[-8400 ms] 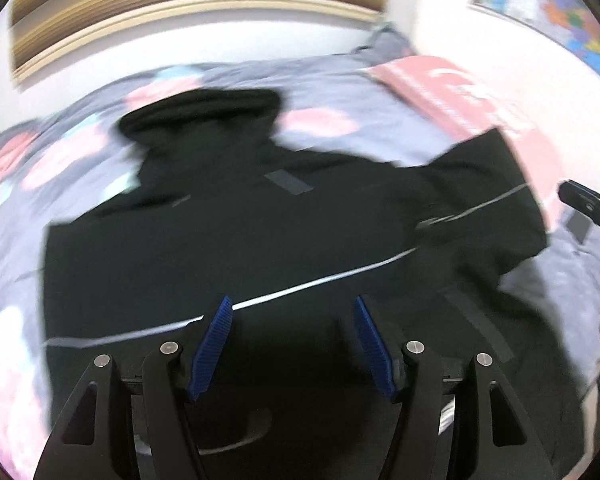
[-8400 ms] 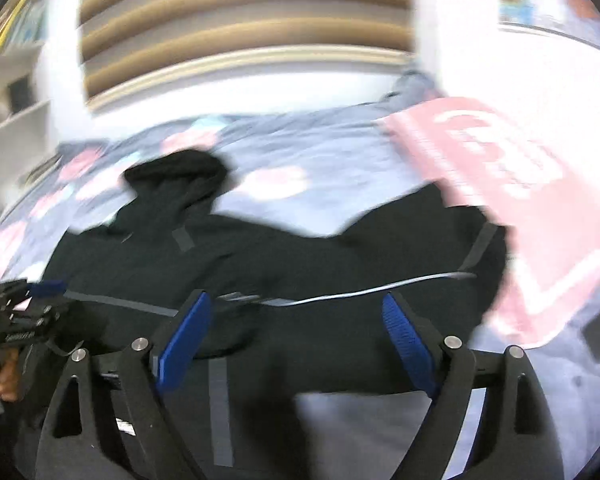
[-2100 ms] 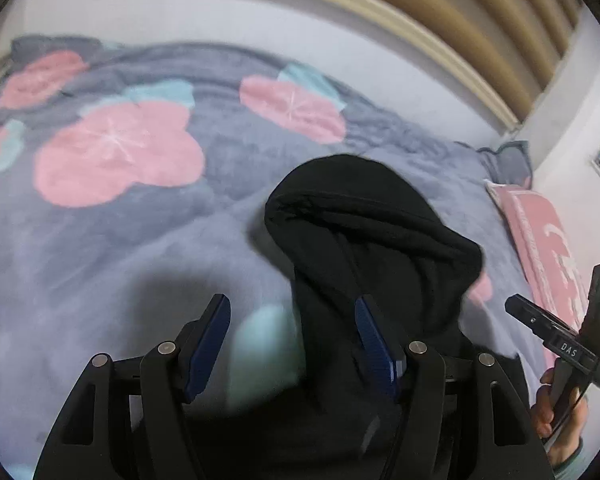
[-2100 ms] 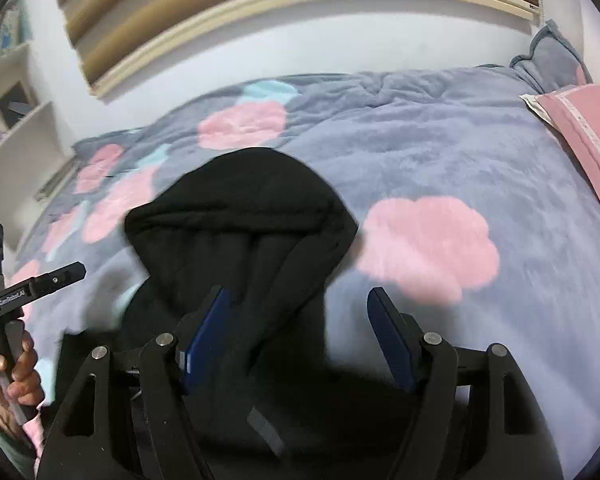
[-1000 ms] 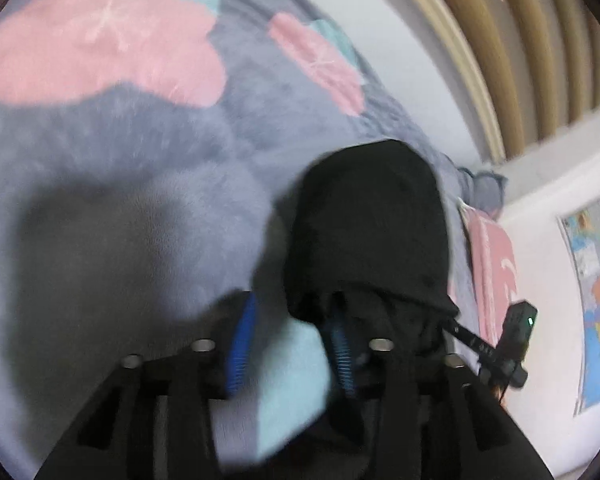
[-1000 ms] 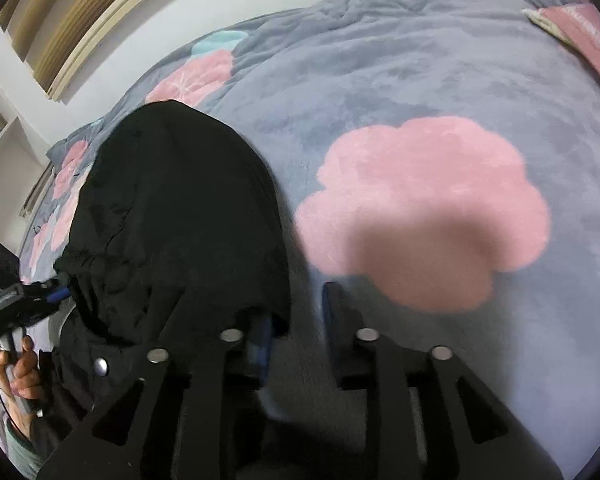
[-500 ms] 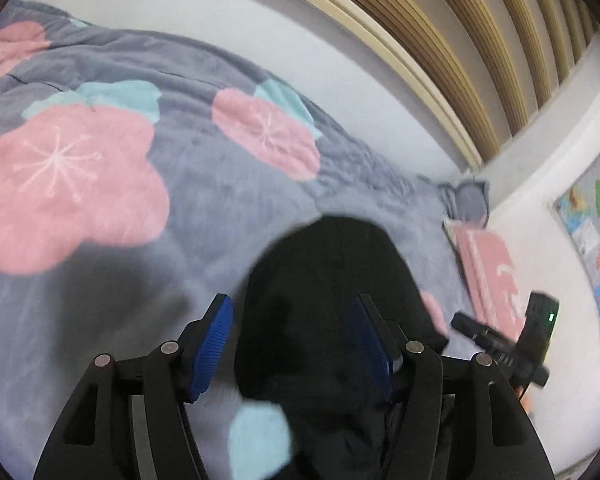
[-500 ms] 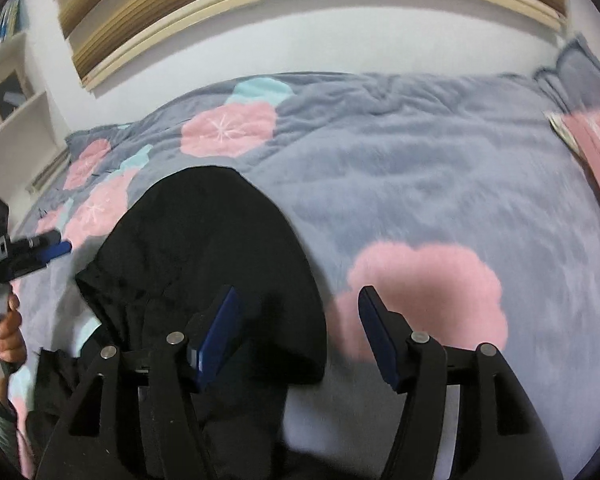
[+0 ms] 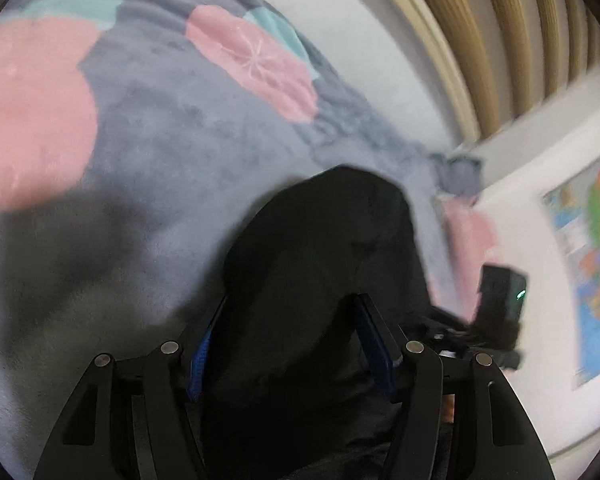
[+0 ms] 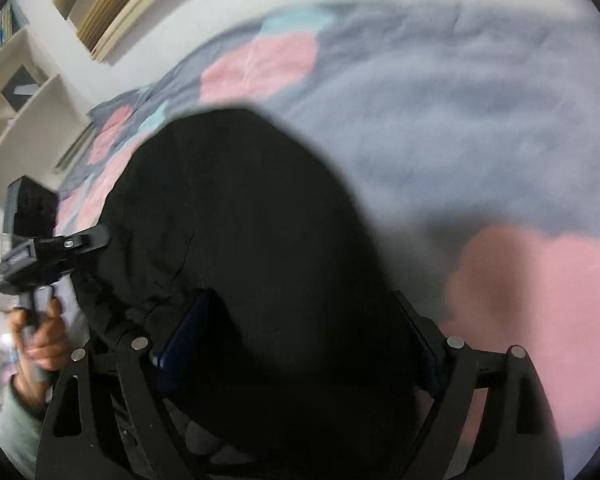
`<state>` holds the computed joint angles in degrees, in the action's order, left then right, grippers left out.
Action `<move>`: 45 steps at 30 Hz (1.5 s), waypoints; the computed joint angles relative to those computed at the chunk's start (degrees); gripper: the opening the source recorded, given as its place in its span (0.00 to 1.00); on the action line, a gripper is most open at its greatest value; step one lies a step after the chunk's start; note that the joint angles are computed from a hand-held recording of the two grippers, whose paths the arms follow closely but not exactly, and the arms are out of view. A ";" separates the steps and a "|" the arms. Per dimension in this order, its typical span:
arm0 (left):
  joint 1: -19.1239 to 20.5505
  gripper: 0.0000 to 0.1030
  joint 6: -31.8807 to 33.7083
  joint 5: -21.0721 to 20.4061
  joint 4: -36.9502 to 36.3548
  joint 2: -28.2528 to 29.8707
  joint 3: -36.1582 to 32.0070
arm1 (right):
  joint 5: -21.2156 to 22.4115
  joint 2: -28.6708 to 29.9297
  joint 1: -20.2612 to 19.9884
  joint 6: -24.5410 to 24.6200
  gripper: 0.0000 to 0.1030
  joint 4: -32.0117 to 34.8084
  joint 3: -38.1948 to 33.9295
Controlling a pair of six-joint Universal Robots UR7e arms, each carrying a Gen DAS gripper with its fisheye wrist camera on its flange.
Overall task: Fold large clothes
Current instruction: 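Lift the hood with both grippers and fold it toward the hem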
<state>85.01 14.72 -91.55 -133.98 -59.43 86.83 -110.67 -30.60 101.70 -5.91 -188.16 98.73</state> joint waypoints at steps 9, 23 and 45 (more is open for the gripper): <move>-3.21 0.22 9.66 2.06 -6.55 -6.57 8.06 | -3.46 -0.56 4.54 -11.69 0.22 -10.24 4.70; -11.43 0.19 17.31 2.21 -3.99 -33.78 26.41 | -8.55 -8.48 19.25 -9.29 0.17 -25.36 21.52; -10.68 0.21 18.13 9.88 18.48 -67.93 40.78 | -18.18 -6.05 34.00 24.52 0.34 -26.03 43.74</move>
